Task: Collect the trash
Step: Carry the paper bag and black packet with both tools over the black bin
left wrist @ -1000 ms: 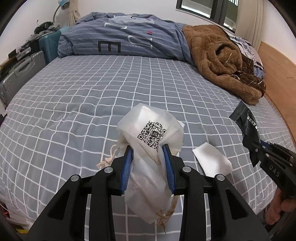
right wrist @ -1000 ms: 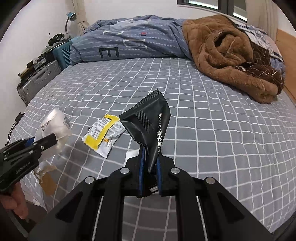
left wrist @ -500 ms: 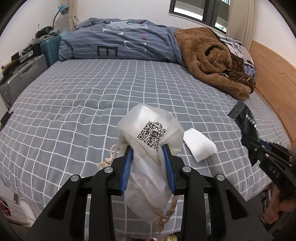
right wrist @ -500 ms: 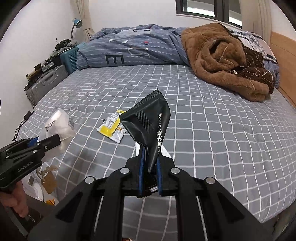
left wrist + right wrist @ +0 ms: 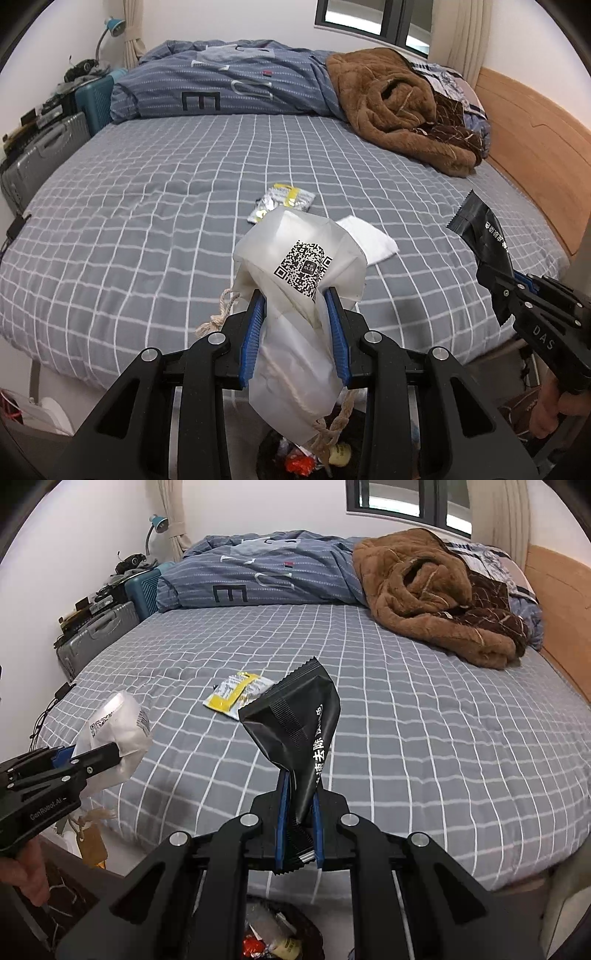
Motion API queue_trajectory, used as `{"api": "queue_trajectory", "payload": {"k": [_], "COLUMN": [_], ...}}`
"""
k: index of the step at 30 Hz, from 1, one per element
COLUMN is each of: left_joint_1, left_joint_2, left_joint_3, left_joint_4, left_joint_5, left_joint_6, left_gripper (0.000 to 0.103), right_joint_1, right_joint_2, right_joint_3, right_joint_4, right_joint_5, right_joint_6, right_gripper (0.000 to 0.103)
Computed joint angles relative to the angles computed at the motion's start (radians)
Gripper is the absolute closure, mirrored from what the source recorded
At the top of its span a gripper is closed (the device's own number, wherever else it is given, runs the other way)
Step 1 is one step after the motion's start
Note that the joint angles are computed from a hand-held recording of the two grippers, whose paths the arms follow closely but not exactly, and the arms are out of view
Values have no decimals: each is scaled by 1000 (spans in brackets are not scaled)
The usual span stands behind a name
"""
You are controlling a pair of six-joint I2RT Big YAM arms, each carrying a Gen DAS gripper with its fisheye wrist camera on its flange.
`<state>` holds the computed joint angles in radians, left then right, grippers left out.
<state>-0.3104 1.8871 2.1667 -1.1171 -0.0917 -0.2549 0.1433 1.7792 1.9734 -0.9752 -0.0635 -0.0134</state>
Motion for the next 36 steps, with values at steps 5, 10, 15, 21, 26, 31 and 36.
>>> {"api": "queue_trajectory", "payload": {"k": [5,10,15,21,26,31,36], "left_joint_1": [-12,-24,-31,-37,-44,-58,-76], "left_joint_2": [-56,-113,-157,-194,-221,-247,-272], "left_joint_3": [-97,-198,-272,-321,-366,-415,-470], "left_joint_4": [27,59,71,89,97,102,108], "left_joint_5": [11,7,18,24,23,16,14], "left_joint_6": [-25,-26,-44,-57,-67,-73,-81], "left_gripper": [70,70,70,70,70,70,70], "right_joint_1": [1,9,19,33,37,43,45], "right_joint_2": [-57,-103,-134,-171,-194,-221,-250], "right_joint_3": [-87,-162,-208,-265,-306,-354,-411], "right_joint_4": [21,34,41,49,45,43,47], "right_joint_5": [1,5,1,2,-1,-3,-10], "right_joint_6": [9,8,14,20,22,24,30], "right_gripper": [92,92,92,92,92,92,92]}}
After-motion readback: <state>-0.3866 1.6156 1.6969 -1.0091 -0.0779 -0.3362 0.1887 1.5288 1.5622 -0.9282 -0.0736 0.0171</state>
